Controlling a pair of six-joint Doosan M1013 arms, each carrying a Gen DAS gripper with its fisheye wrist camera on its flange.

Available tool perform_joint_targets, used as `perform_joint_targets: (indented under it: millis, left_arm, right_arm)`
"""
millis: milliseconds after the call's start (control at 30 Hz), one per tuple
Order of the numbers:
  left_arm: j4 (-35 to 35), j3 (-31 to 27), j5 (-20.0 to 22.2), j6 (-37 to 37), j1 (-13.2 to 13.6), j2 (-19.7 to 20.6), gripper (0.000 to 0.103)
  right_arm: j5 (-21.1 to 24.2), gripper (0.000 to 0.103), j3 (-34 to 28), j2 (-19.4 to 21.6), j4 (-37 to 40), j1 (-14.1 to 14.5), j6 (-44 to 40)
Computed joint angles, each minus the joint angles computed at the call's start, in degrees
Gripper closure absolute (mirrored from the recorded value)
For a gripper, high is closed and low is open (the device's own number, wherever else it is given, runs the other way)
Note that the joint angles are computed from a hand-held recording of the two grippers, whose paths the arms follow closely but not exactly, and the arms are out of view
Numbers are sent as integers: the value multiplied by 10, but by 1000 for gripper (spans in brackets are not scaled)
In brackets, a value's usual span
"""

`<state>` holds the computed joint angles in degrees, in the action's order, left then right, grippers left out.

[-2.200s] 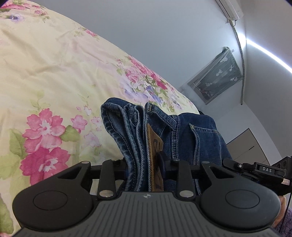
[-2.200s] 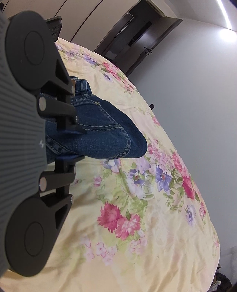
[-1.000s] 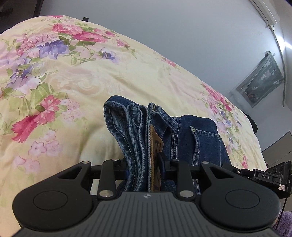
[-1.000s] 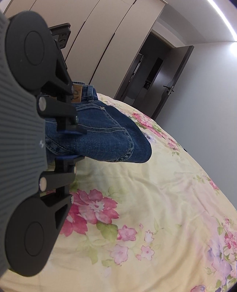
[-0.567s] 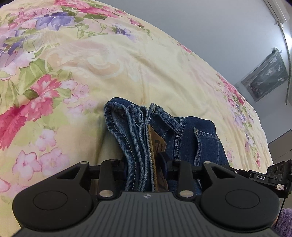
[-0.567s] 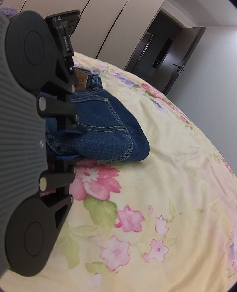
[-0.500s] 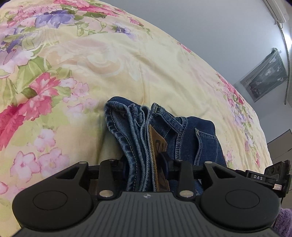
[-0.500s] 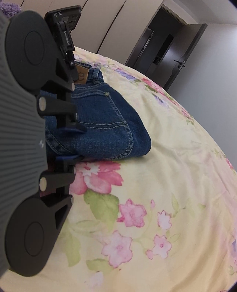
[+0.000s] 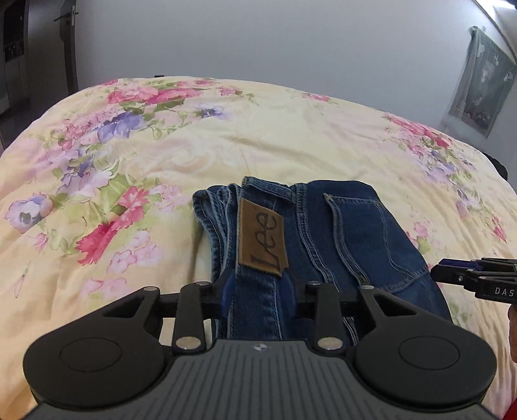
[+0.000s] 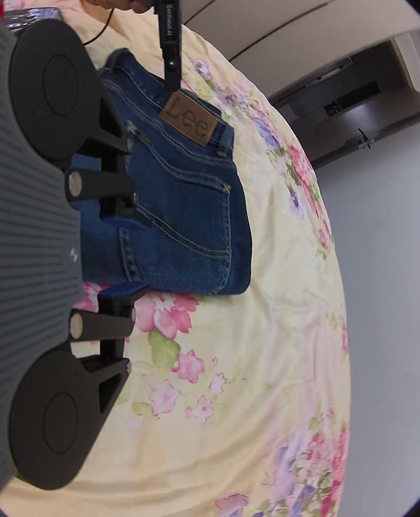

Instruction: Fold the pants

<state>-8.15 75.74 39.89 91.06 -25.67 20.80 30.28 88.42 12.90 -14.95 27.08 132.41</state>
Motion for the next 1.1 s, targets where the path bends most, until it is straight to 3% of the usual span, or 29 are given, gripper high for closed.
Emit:
perform_joint_targets:
  millis: [100, 267, 533, 667, 767, 867, 900, 1100]
  left_arm:
    - [24, 33, -24, -11, -8, -21, 67]
    - [68, 47, -11, -30, -16, -13, 70]
    - [128, 41, 16, -89, -26, 1, 68]
    - [143, 36, 23, -92, -30, -4, 69]
    - [167, 36, 6, -107, -40, -21, 70]
    - [145, 36, -19, -99, -42, -46, 70]
    - [148, 34, -23, -102, -45, -53, 70]
    - [174, 25, -56, -144, -62, -107, 67]
  right_arm:
    - [10, 71, 15, -9, -82, 31, 41]
    - [13, 71, 32, -8, -128, 49, 89]
    - [56, 72, 12, 22, -118, 56, 53]
    - [84, 71, -7, 25, -63, 49, 15]
    - [110, 71, -24, 22, -43, 47, -14]
    - [111, 64, -31, 3, -88, 57, 4]
    - [111, 57, -35, -4, -107, 62, 10]
    - [103, 49, -43, -52, -261, 99, 103]
